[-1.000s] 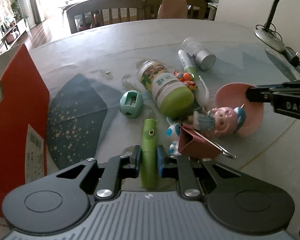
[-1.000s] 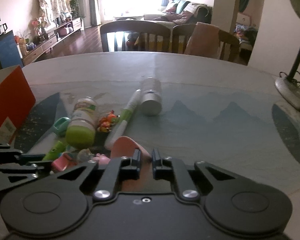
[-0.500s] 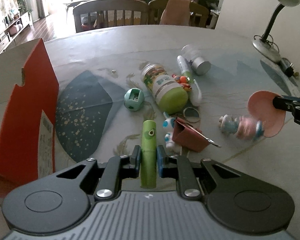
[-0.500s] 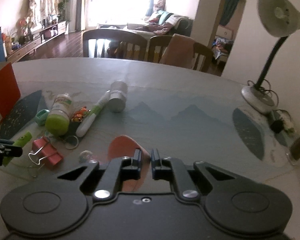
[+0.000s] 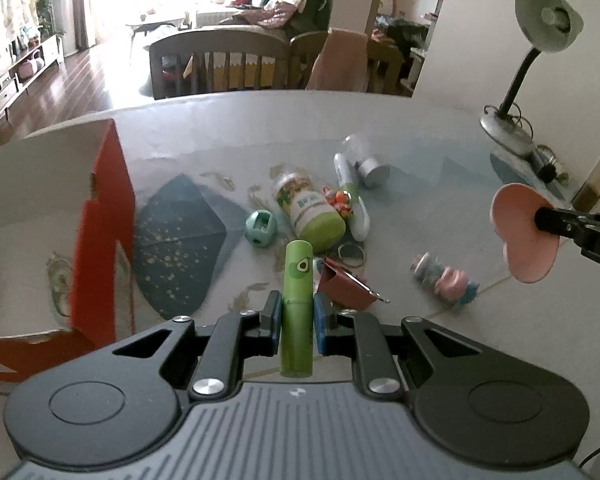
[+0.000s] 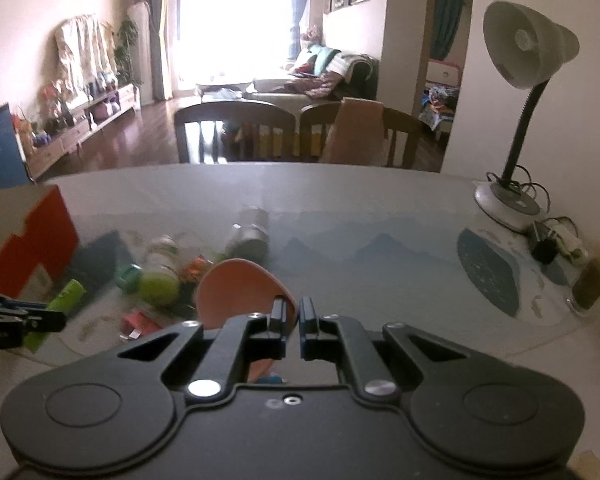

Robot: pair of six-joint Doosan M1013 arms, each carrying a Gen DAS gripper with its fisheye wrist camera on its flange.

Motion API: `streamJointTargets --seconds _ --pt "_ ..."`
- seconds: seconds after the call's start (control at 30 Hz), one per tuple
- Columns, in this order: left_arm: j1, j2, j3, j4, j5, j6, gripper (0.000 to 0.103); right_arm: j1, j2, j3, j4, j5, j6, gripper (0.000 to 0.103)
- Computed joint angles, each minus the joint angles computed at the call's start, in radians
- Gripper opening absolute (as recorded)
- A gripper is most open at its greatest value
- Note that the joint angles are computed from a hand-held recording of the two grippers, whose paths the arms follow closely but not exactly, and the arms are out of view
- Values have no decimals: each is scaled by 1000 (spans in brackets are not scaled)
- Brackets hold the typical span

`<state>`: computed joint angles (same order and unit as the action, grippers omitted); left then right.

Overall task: Organize rigid objects
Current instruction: 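Lift green marker with left tool while right carries pink bowl toward box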

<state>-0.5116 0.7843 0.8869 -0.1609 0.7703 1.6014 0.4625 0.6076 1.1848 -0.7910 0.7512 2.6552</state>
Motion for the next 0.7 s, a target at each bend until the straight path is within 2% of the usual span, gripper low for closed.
streamJointTargets --seconds 0.3,0.7 --pt "29 -55 50 -34 -50 36 16 26 14 -65 26 -41 -33 4" --pt "85 -89 72 -27 -88 46 16 66 116 -273 128 -45 -194 4"
